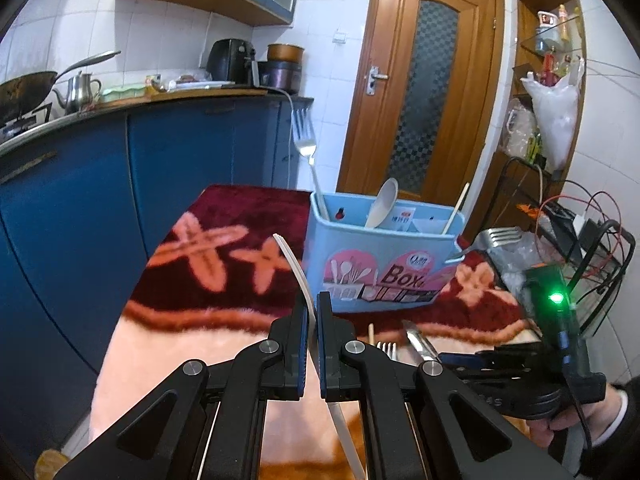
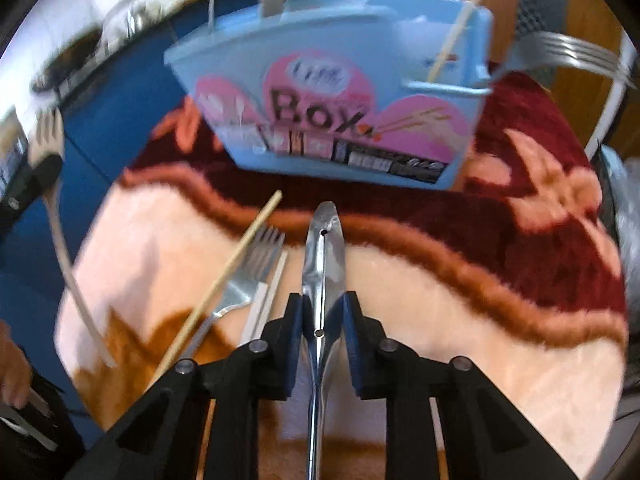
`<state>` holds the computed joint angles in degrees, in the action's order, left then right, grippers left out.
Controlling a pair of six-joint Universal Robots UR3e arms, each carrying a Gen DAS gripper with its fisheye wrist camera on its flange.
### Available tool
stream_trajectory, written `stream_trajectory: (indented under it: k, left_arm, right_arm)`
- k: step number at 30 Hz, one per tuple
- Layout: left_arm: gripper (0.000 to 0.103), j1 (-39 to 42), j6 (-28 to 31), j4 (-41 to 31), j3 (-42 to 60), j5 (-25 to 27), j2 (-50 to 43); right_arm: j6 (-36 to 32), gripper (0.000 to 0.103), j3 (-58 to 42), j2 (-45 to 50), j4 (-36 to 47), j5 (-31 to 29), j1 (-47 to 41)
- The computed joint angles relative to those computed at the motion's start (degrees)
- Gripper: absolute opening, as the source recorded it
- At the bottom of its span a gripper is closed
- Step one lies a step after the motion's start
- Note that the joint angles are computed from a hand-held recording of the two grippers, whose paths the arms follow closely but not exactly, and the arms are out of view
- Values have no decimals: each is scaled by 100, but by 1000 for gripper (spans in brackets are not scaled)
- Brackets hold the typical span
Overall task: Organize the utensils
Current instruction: 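Grasp the silver knife with the right tool while the left tool lifts its utensil toward the caddy, then carry the beige utensil with the left tool over the caddy while the right tool carries the knife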
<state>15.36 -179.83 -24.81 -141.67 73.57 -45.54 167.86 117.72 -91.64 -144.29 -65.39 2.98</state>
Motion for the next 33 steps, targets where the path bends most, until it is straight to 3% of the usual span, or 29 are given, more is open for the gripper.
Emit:
stream_trajectory:
  k: [9,14,20,29,33]
  left_arm:
    - [4,-819,-401,1109,592,821,-1140]
    - [4,-1360,-437,1766,1149,1437,-1983]
    - [4,-1952,-218,2997,1822,2400,-3175]
    - [4,-1622,-609,3492,2784,2220,-4151]
    - [4,-1622,-792,3867,3055,2399,-4698]
  right_arm:
    - [-28,22,2138,-1787,-1685,1569,-1520]
    - [523,22,2428,-1728,-2739,1946,-1711]
    - [749,22,2469,-1762,-3411,2205,-1897]
    - [1406,22,2283,-1139,-4892,2378,-2037]
    - [1609,22,2098,-838,-5255,2312,-1997]
